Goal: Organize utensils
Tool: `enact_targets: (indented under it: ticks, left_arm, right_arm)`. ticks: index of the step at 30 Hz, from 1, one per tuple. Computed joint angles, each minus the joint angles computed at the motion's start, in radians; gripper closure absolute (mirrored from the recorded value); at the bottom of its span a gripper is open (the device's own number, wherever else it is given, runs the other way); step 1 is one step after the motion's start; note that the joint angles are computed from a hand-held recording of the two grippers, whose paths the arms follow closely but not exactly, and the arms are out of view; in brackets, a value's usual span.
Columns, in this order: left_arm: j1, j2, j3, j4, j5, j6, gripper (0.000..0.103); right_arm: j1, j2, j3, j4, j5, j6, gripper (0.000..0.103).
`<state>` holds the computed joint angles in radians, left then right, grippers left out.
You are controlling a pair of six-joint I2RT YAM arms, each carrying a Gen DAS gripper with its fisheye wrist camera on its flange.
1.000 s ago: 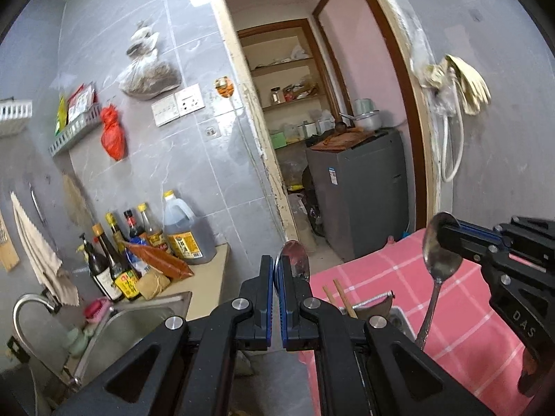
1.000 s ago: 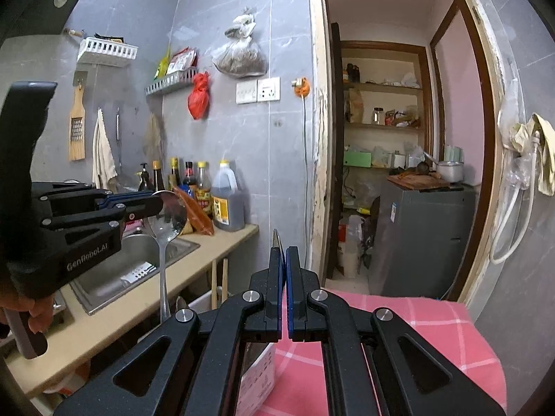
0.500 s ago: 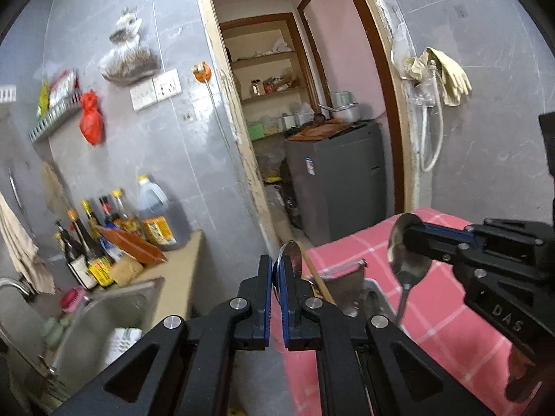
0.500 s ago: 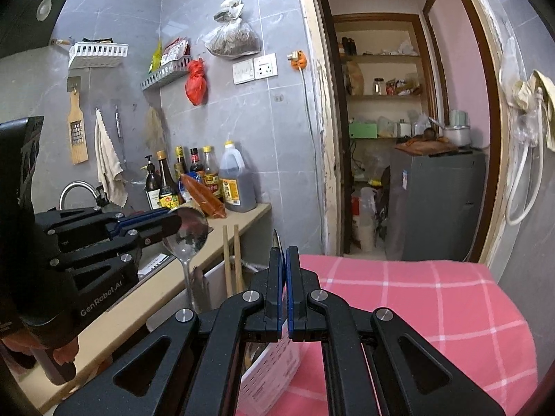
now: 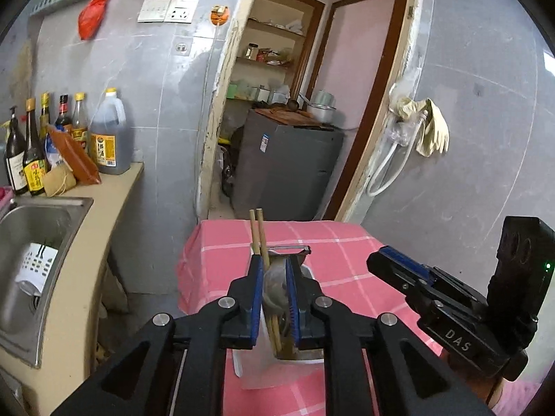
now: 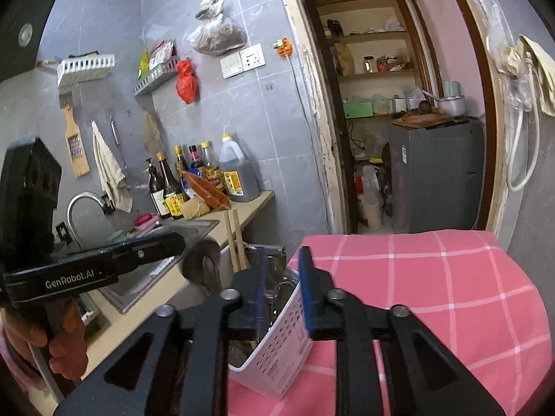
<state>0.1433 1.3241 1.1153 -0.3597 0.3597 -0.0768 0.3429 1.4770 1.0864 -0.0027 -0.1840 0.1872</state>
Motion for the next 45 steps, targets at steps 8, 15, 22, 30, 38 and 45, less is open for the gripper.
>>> enact_targets:
  ticks: [8, 15, 22, 30, 38, 45]
  left_arm:
    - [0.001, -0.059, -0.028, -0.021, -0.01, -0.043, 0.062]
    - [-0.03, -0.114, -0.037, -0.03, -0.05, -0.046, 0.039]
    - [-0.074, -0.191, -0.063, -0.048, -0.112, -0.066, 0.013]
    - [-0.193, -0.333, -0.135, -0.064, -0.256, -0.132, 0.003]
    - [-0.533, -0.533, -0.232, -0.164, -0.614, -0.256, 0.001]
    - [-1.026, -0.585, -0.231, -0.352, -1.073, -0.494, 0.001]
  right_arm:
    - [-0.018, -0.107, -0.064, -0.006, 0.052, 0.047, 0.059]
    - [-0.051, -0.205, -0.108, -0.048, 0.079, 0.062, 0.046]
    - [-0.115, -0.325, -0.157, -0.114, 0.082, 0.072, 0.023]
    - [-0.248, -0.474, -0.191, -0.247, -0.01, 0.012, 0.007]
    - [-0.529, -0.69, -0.224, -0.46, -0.263, -0.11, 0.002]
    - [-0.934, -0.803, -0.217, -0.734, -0.61, -0.376, 0.001]
